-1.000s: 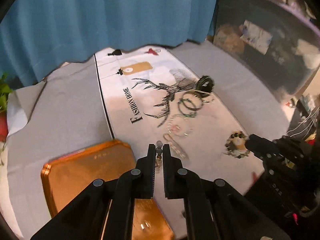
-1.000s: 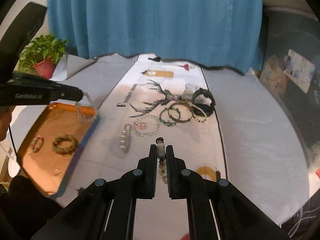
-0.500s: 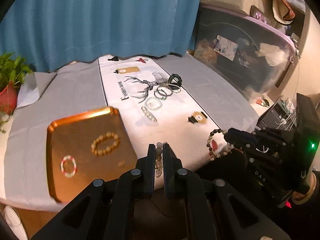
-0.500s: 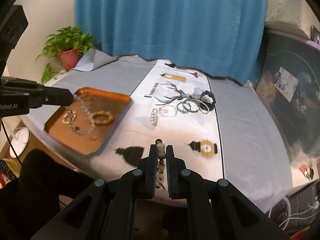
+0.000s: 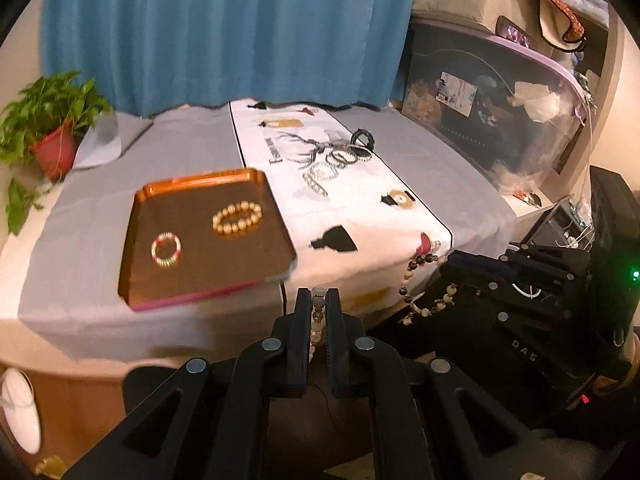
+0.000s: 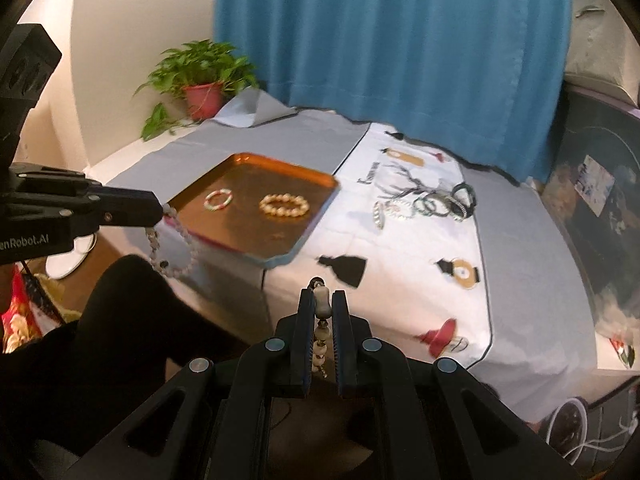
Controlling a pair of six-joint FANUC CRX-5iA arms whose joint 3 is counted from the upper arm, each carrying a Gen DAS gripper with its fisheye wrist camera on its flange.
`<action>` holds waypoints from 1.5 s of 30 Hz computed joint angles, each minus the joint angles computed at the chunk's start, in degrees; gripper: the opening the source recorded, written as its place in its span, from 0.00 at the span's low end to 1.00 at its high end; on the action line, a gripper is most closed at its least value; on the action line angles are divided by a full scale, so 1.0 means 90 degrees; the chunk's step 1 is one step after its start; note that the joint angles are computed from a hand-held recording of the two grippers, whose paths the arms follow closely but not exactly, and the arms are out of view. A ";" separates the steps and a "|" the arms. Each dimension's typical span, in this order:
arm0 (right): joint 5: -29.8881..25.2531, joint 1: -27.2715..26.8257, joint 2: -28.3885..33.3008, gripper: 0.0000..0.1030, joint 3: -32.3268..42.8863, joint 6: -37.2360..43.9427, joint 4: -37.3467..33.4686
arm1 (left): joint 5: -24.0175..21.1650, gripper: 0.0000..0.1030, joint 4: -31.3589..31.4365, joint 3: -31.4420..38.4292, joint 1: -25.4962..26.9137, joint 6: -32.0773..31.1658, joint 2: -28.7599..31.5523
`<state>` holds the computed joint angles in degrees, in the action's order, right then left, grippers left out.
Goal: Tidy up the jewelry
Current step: 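Carry both held bracelets toward the orange tray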
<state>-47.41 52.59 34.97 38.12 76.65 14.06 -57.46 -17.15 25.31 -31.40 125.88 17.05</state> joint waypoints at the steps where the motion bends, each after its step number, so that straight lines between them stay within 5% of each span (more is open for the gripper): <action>1: -0.0013 0.0006 -0.0026 0.09 -0.0041 0.0042 -0.0052 | 0.0012 0.05 -0.0012 -0.0051 -0.0023 0.0067 -0.0029; 25: 0.0039 0.0063 -0.0226 0.09 -0.0368 0.0127 -0.0224 | -0.0294 0.05 -0.0464 0.0014 -0.0286 0.0623 -0.0099; 45: -0.0784 0.0048 0.0616 0.09 0.0945 0.0461 -0.0368 | 0.0038 0.05 -0.0040 -0.0346 0.0142 0.0488 -0.0209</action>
